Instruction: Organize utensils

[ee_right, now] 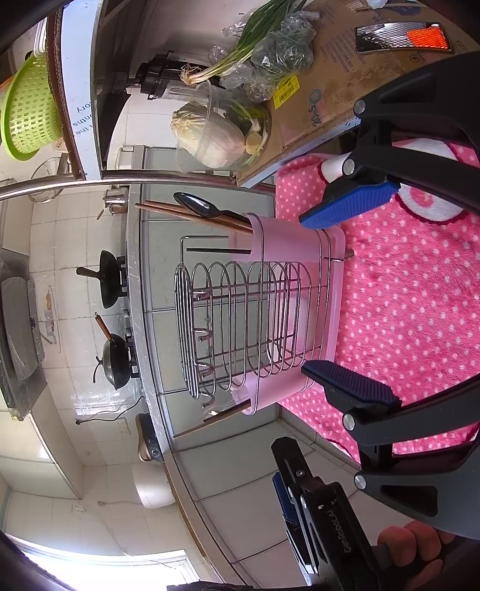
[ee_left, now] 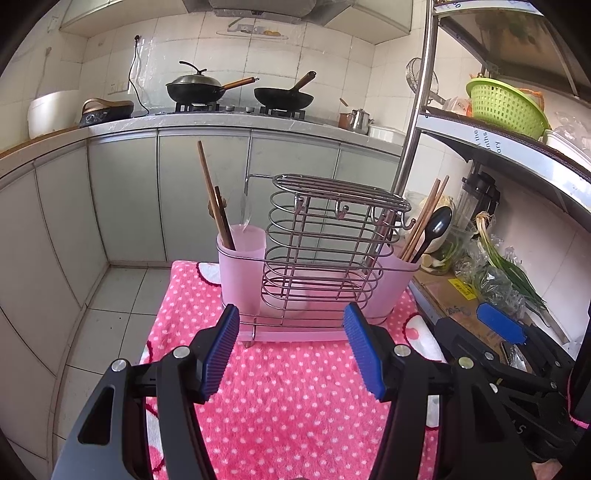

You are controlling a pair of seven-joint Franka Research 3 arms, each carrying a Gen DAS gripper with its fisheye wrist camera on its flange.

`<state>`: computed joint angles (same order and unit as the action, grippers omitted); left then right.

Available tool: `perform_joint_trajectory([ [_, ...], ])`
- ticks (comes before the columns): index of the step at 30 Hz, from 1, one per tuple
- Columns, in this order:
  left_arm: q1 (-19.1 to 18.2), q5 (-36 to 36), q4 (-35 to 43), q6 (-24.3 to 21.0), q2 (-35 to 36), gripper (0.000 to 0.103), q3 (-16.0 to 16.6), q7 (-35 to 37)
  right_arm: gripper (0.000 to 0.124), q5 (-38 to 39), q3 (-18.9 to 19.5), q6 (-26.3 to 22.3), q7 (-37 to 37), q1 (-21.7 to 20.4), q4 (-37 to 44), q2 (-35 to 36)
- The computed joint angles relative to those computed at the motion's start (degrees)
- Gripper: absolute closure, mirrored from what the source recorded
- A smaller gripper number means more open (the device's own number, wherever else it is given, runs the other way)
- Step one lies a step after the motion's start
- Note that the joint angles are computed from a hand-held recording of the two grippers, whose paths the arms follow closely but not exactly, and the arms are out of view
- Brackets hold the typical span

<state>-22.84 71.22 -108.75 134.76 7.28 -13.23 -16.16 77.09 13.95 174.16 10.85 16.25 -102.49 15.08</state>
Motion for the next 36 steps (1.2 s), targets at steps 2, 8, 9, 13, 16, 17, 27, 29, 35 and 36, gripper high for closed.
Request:
perform_joint_trajectory([
  [2,0.0,0.0,0.0,-0.1,0.0,0.045,0.0,0.0,0.05,0.2,0.0,0.1,-0.3,0.0,0.0,0.0],
  [8,0.0,0.2,0.0,-0.1,-0.2,0.045,0.0,-0.1,0.05,0.0,0.0,0.0,-0.2,0.0,0.0,0.0],
  [9,-0.1,0.2,0.0,-0.2,-0.2,0.045,0.0,-0.1,0.05,0.0,0.0,0.0,-0.3,0.0,0.0,-0.1],
  [13,-0.1,0.4,0.0,-0.2,-0.2,0.045,-0.1,-0.2,0.05,-0.6,-0.1,0.1,0.3,0.2,-0.1,-0.1],
  [16,-0.1,0.4,0.0,-0.2,-0.2,0.045,-0.1,-0.2,0.05,-0.6,0.0,0.2,0.3,0.1,-0.1,-0.1],
  [17,-0.1,0.5,0.1,-0.2,-0.1,0.045,-0.1,-0.1,0.05,-0.5,0.0,0.3,0.2,0.1,-0.1,-0.1],
  [27,0.1,0.3,0.0,0.4,-0.1,0.045,0.0,0.2,0.05,-1.4,0.1,0.3,1.0,-0.1,-0.1,0.1],
  [29,0.1,0.2,0.1,0.6,0.0,0.045,0.0,0.4,0.05,-1.5,0.1,0.3,1.1,-0.1,-0.1,0.1],
  [35,0.4,0.2,0.1,1.5,0.2,0.045,0.3,0.9,0.05,-3.2,0.0,0.2,2.8,-0.2,0.2,0.5],
  [36,0.4,0.1,0.0,1.6,0.1,0.045,0.3,0.9,0.05,-3.7,0.0,0.1,3.2,-0.2,0.2,0.6],
])
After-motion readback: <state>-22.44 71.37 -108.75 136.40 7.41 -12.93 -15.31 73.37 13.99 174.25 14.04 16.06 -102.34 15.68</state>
